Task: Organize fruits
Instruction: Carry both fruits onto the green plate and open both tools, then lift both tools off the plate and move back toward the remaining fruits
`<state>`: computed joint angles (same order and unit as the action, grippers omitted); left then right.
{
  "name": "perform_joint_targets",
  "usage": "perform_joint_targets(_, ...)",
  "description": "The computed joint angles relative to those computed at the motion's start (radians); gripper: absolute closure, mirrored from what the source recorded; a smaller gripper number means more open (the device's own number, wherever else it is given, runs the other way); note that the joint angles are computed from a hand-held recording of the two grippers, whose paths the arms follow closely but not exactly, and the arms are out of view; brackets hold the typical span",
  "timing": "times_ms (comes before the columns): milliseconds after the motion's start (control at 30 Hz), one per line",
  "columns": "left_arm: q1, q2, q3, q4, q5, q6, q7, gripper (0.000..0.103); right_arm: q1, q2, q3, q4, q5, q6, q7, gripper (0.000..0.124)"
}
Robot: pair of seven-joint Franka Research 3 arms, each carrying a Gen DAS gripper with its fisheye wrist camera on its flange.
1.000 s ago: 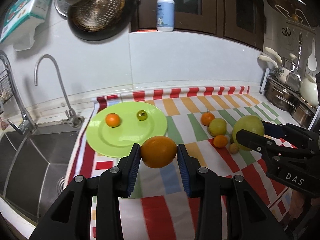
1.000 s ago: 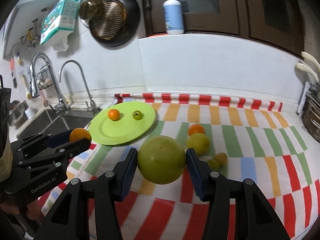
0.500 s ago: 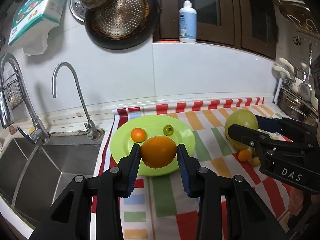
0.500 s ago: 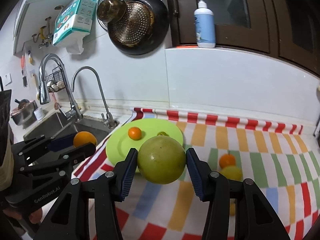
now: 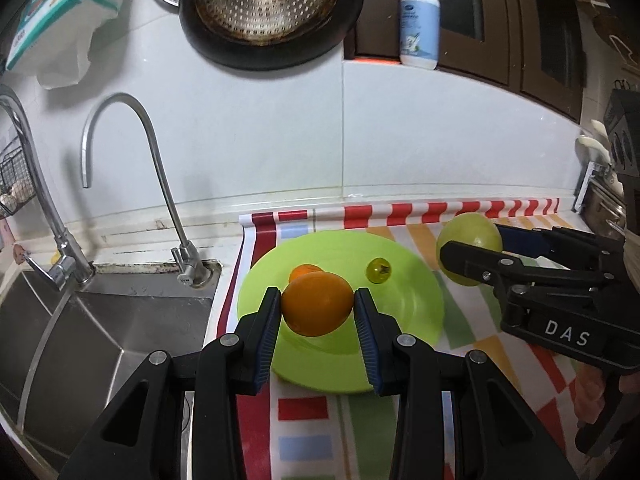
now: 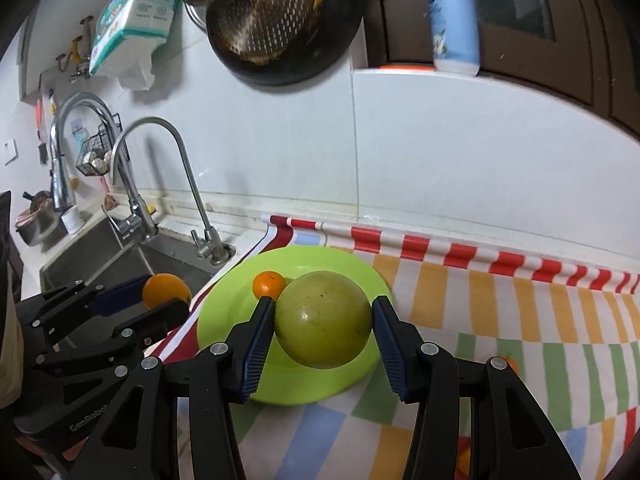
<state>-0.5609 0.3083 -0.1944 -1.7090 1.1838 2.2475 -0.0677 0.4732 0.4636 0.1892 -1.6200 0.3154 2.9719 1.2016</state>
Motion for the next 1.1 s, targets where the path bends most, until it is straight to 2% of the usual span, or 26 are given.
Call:
perform_joint_targets(600,0.07,0.123,0.058,0.07,-0.15,0.159,0.138,0.066,0.065,0.292,-0.077,0.397,-0.103,-0.283,0.125,0.073)
perform_joint_targets(967,0.064,0.152,0.088,0.085,-0.215,0.2,0.171,0.065,0.071,0.364,-0.085,0.498,-0.132,-0.352,0.152,0.073)
perform_joint_targets(1033,0.058,0.141,0.096,0.075,-0.2,0.202,0.151,0.061,0.071,0.365,-0.089,0.502,-0.136,-0.361,0.161,0.073)
perform_joint_targets(1100,0.047,0.125,0.101,0.063,-0.178,0.183,0.122,0.056,0.068,0.348,-0.084,0.472,-0.131,-0.327,0.161,0.069)
